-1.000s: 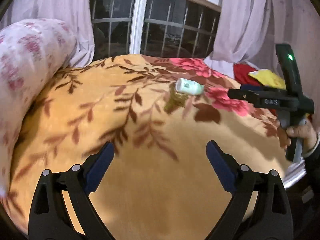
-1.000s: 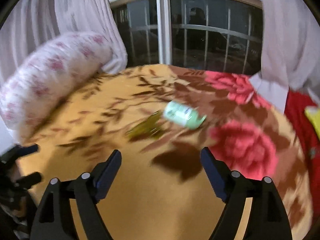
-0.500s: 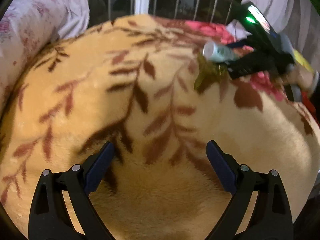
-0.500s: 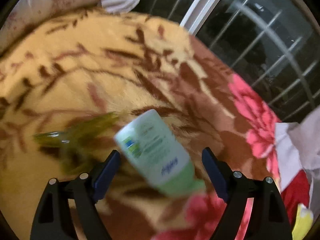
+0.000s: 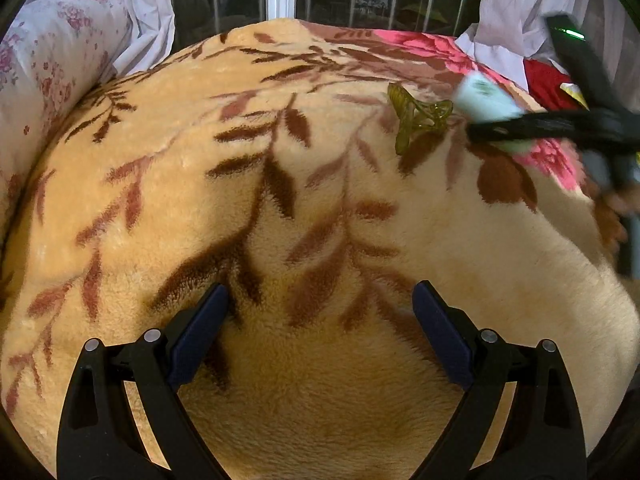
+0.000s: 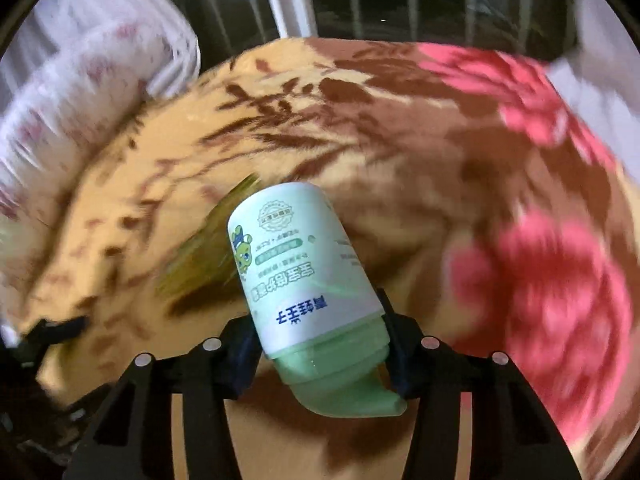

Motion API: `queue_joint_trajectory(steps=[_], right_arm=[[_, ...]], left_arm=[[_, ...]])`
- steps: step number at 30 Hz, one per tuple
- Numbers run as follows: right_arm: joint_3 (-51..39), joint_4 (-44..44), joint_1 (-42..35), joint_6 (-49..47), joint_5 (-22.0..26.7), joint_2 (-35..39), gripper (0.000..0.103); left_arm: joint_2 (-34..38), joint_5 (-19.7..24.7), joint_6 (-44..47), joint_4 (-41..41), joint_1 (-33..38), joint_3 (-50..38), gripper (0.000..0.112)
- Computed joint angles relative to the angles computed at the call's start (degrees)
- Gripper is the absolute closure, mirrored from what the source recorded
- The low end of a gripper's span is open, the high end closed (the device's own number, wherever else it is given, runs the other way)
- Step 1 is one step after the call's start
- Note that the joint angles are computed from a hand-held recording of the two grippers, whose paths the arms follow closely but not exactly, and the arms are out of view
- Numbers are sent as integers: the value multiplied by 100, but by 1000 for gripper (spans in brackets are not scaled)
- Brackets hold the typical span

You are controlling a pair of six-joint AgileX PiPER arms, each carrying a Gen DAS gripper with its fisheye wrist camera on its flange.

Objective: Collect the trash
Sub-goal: 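Grasp the yellow hair clip with the left gripper while the right gripper holds the bottle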

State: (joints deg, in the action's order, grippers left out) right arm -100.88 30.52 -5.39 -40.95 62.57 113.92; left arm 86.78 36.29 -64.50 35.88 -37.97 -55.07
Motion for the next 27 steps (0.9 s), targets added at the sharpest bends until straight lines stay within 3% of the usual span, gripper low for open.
queue_joint_trajectory(steps=[5, 9, 13, 16, 22, 27], right_arm=[[2016, 1108, -1033, -346, 44, -1113, 52], [3445, 1741, -1553, -1058, -630, -1829, 52], [3668, 1842, -1435, -1219, -1086, -1903, 52], [3858, 1637, -1137, -1226, -1606, -2032, 52], [3845, 1961, -1391, -1476, -1380, -1907, 52], [3941, 1959, -1367, -1521, -1475, -1988, 52]], left_arm=[[122, 250, 38, 15, -76, -153, 21], [234, 595, -5, 148, -257, -336, 21], [307, 835, 155, 140, -355, -646, 21], [604, 900, 770, -226, -260, -1312, 21], [1789, 753, 1594, -359, -35, -2906, 21], [2795, 997, 2357, -854, 240, -4294, 21]])
